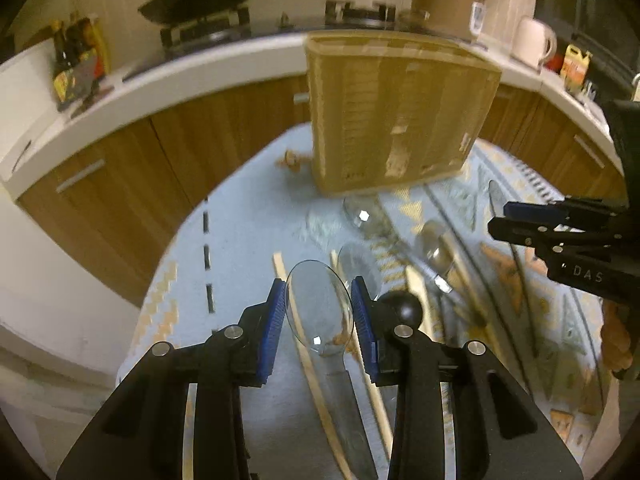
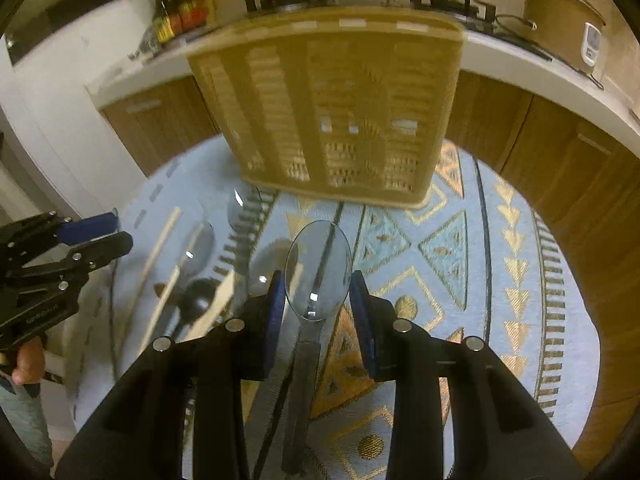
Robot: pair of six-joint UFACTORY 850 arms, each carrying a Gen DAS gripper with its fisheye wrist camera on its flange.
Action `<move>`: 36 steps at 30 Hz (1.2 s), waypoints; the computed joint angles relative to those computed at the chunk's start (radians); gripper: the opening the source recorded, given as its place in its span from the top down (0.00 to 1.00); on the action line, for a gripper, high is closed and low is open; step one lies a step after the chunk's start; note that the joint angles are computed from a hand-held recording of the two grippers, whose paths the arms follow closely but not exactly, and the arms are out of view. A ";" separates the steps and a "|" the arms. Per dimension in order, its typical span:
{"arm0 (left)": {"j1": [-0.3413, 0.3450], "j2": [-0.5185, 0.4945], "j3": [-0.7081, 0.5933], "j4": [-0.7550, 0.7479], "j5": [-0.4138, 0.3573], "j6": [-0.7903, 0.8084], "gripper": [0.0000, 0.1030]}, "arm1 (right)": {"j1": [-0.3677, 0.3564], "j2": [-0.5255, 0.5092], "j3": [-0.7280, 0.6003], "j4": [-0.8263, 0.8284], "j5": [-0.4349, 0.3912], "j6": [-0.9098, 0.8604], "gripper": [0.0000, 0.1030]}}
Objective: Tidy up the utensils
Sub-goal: 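Close the left tool on its clear spoon while the right tool grips and lifts its spoon, then carry the left tool's spoon into the tan basket while the right tool drops its spoon in too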
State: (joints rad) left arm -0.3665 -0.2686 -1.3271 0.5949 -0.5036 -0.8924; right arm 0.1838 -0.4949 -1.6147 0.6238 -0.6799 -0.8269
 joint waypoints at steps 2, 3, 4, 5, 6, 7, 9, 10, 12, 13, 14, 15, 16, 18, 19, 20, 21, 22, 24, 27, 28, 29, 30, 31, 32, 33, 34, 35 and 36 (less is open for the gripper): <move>-0.004 0.015 0.006 0.055 0.025 -0.052 0.70 | -0.012 0.027 0.030 0.068 0.000 -0.058 0.71; -0.007 0.024 0.010 0.083 0.033 -0.082 0.70 | -0.018 0.036 0.033 0.106 -0.007 -0.088 0.71; -0.009 0.029 0.012 0.107 0.041 -0.108 0.70 | -0.023 0.043 0.038 0.140 -0.011 -0.117 0.71; -0.012 0.036 0.012 0.146 0.052 -0.149 0.70 | -0.028 0.051 0.043 0.166 -0.011 -0.141 0.71; -0.014 0.046 0.017 0.178 0.061 -0.181 0.70 | -0.031 0.063 0.054 0.208 -0.006 -0.179 0.71; -0.016 0.052 0.019 0.207 0.069 -0.211 0.70 | -0.035 0.077 0.065 0.254 -0.005 -0.223 0.71; -0.021 0.068 0.022 0.282 0.081 -0.286 0.70 | -0.055 0.105 0.084 0.351 -0.024 -0.315 0.71; -0.025 0.076 0.022 0.338 0.085 -0.341 0.70 | -0.061 0.115 0.090 0.402 -0.032 -0.360 0.71; -0.029 0.086 0.019 0.410 0.092 -0.413 0.70 | -0.072 0.131 0.100 0.489 -0.043 -0.429 0.71; -0.030 0.091 0.012 0.453 0.094 -0.453 0.70 | -0.077 0.138 0.100 0.532 -0.047 -0.459 0.71; -0.030 0.094 0.005 0.495 0.096 -0.489 0.70 | -0.079 0.144 0.097 0.568 -0.044 -0.481 0.71; -0.031 0.095 -0.005 0.528 0.094 -0.515 0.70 | -0.081 0.148 0.092 0.600 -0.041 -0.499 0.71; -0.032 0.092 -0.024 0.565 0.088 -0.539 0.70 | -0.083 0.146 0.078 0.623 -0.040 -0.505 0.71; -0.030 0.078 -0.065 0.605 0.074 -0.553 0.70 | -0.084 0.137 0.037 0.661 -0.028 -0.506 0.71; -0.029 0.069 -0.086 0.635 0.066 -0.570 0.70 | -0.085 0.130 0.015 0.673 -0.022 -0.505 0.71; -0.028 0.059 -0.112 0.668 0.054 -0.588 0.70 | -0.085 0.119 -0.013 0.688 -0.011 -0.505 0.71; -0.026 0.050 -0.133 0.689 0.048 -0.600 0.70 | -0.083 0.111 -0.035 0.701 0.011 -0.507 0.71; -0.021 0.037 -0.161 0.699 0.050 -0.604 0.70 | -0.081 0.098 -0.061 0.708 0.034 -0.503 0.71; -0.012 0.017 -0.207 0.712 0.060 -0.608 0.70 | -0.083 0.070 -0.116 0.726 0.061 -0.488 0.71; -0.009 -0.018 -0.268 0.777 0.041 -0.655 0.70 | -0.080 0.023 -0.207 0.737 0.135 -0.456 0.71; -0.007 -0.031 -0.285 0.817 0.036 -0.689 0.70 | -0.077 0.012 -0.226 0.743 0.165 -0.458 0.71; -0.004 -0.046 -0.302 0.858 0.028 -0.721 0.70 | -0.072 -0.005 -0.252 0.742 0.195 -0.454 0.71; -0.003 -0.057 -0.315 0.877 0.021 -0.735 0.70 | -0.068 -0.018 -0.270 0.736 0.216 -0.450 0.71; -0.001 -0.076 -0.333 0.903 0.007 -0.754 0.70 | -0.062 -0.035 -0.291 0.718 0.247 -0.435 0.71; 0.003 -0.094 -0.349 0.920 0.003 -0.771 0.70 | -0.056 -0.053 -0.311 0.696 0.275 -0.416 0.71; 0.009 -0.106 -0.359 0.931 0.010 -0.784 0.70 | -0.050 -0.063 -0.320 0.680 0.297 -0.406 0.71; 0.015 -0.124 -0.371 0.948 0.017 -0.805 0.70 | -0.041 -0.083 -0.338 0.632 0.325 -0.373 0.71; 0.021 -0.141 -0.385 0.941 0.024 -0.807 0.70 | -0.034 -0.095 -0.346 0.603 0.347 -0.354 0.71; 0.028 -0.151 -0.390 0.933 0.034 -0.809 0.70 | -0.030 -0.106 -0.353 0.578 0.356 -0.338 0.71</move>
